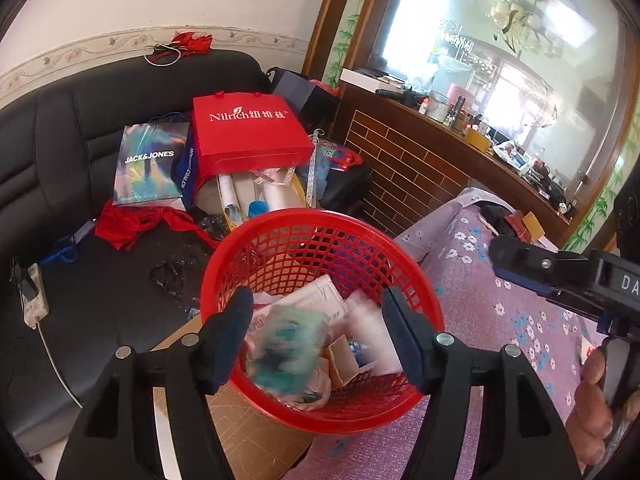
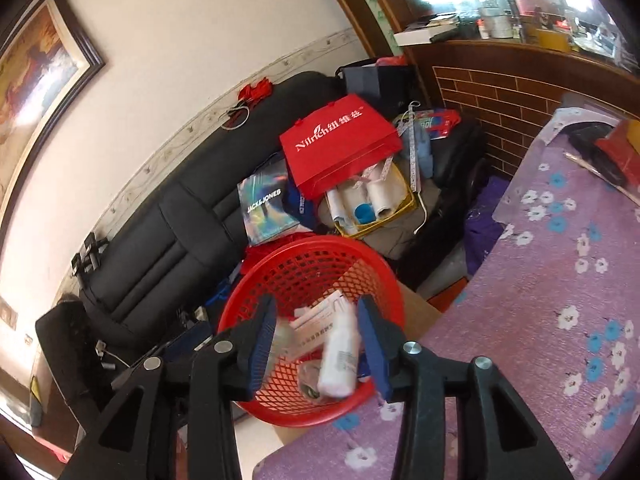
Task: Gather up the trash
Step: 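Move both open grippers back toward the red wrapper and white tissue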
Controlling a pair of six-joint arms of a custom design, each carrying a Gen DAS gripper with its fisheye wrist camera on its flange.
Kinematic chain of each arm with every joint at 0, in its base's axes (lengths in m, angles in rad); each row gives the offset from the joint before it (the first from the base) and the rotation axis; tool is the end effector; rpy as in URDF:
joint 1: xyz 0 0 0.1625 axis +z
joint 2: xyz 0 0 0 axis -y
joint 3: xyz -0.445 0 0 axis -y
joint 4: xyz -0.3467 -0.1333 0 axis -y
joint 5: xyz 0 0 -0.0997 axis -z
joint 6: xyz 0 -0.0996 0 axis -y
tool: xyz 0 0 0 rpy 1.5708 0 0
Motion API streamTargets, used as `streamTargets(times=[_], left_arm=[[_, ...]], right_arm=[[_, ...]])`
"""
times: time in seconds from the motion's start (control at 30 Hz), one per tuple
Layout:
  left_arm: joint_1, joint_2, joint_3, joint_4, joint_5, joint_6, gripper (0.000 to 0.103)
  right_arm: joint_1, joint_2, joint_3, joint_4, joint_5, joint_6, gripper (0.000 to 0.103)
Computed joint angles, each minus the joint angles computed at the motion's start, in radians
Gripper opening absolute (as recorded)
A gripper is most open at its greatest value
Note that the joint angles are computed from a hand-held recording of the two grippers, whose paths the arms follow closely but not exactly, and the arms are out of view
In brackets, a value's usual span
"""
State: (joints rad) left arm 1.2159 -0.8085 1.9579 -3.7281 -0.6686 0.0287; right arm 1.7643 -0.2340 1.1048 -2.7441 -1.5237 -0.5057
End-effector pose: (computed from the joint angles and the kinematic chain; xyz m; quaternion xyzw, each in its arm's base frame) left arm 0.0056 -0.5935 0.2193 -0.0564 0.8138 -0.4908 0.3061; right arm 0.2856 -0.7399 -0.0648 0.3419 -0.9273 0.1524 0.0004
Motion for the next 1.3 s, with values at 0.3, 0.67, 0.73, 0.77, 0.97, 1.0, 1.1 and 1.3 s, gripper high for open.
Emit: streamTargets(times=[0.3,0.67,0.73,0.77,0.97,1.0,1.1,1.3], left_arm=[[-0.086,0.063,0.021,-0.035,-0.018,0.053,0.066],[-0.234,0.239,-0.123,0.212,-0.078,0.079,0.071],[-0.256,0.273,-0.167,0.283,-0.104,0.088,0.075],[-0.273,0.299,-0.198,0.321,-0.114,0.098,0.075],[-0.321,0.413,-0.390,0.584,-0.212,0.159,0.076],[-0.323,0.432,-0.427,0.619,-0.227,0.173,0.076],[-0.327,0.511,-0.573,0.736,-0.253,0.227,0.078],[-0.299,0.684,-0.890,0.987,-0.302,0.328,0.078]], right_arm=[[-0.080,-0.185,0.297,-0.237,-0.065,-0.082,0.046],[-0.246,-0.388,0.500,-0.526,-0.192,-0.083,0.046],[-0.287,-0.418,0.500,-0.556,-0.199,-0.080,0.046],[-0.300,-0.427,0.497,-0.575,-0.208,-0.074,0.046],[-0.428,-0.498,0.470,-0.589,-0.135,0.059,0.046],[-0.437,-0.506,0.470,-0.593,-0.134,0.073,0.046],[-0.464,-0.533,0.469,-0.591,-0.111,0.126,0.046],[-0.486,-0.556,0.481,-0.581,-0.059,0.197,0.050]])
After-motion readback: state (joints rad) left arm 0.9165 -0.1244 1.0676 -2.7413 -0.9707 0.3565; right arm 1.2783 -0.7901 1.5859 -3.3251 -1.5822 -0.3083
